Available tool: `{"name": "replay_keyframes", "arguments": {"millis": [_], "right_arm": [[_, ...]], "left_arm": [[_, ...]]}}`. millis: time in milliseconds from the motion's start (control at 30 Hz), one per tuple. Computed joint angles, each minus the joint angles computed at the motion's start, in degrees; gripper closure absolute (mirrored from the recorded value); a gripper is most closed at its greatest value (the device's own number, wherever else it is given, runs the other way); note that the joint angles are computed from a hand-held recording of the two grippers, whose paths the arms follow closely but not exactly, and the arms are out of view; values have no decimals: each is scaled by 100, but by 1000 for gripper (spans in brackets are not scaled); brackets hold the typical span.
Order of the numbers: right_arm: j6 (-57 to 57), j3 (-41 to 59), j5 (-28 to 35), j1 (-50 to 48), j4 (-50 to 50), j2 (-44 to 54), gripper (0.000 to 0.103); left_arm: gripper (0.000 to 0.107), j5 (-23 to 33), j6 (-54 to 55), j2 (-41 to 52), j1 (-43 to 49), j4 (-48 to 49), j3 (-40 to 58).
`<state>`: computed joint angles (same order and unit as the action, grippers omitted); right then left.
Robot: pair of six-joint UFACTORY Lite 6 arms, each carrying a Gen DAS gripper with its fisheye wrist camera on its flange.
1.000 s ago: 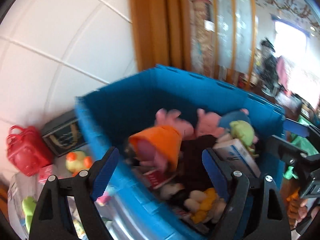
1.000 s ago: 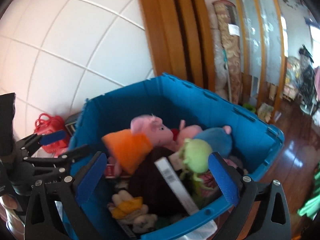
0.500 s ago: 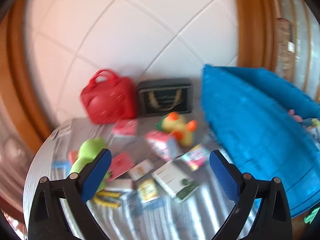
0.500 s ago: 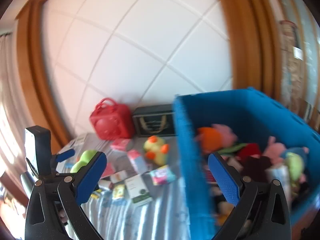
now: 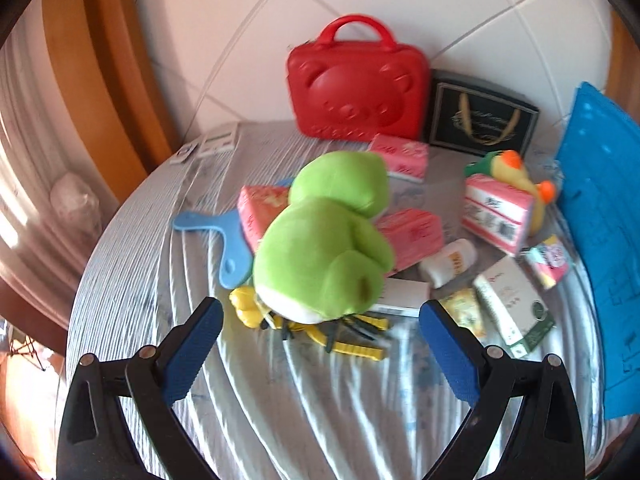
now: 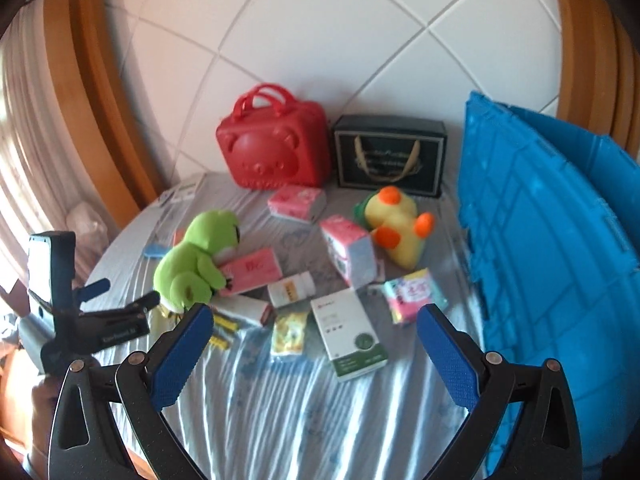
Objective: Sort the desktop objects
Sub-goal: 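Return both tools to the table toward the green frog plush, then grasp the green frog plush with the left and right tools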
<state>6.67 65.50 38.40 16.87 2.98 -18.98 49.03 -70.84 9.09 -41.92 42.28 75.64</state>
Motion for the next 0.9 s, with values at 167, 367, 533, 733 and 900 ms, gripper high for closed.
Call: {"name": "replay_keyframes", "arguments": {"millis": [167, 367, 533, 733, 900], "right_arm": [[443, 231, -193, 319, -311, 764, 0], [562, 733, -310, 255, -264, 1806, 0], [740, 1485, -240, 391, -297, 2690, 0], [863, 2882, 63, 984, -443, 4066, 0], [357, 4154, 312, 1597, 210, 5301, 0]], "left_arm": [[7, -605, 619, 781, 836, -290, 424], [7, -607, 1678, 2397, 1201, -612, 1948], [6, -1830, 2664, 1855, 1777, -1204, 603], [6, -2100, 2151, 842, 2230, -39, -1366], [6, -2393, 2074, -159, 2674, 257, -2518]]}}
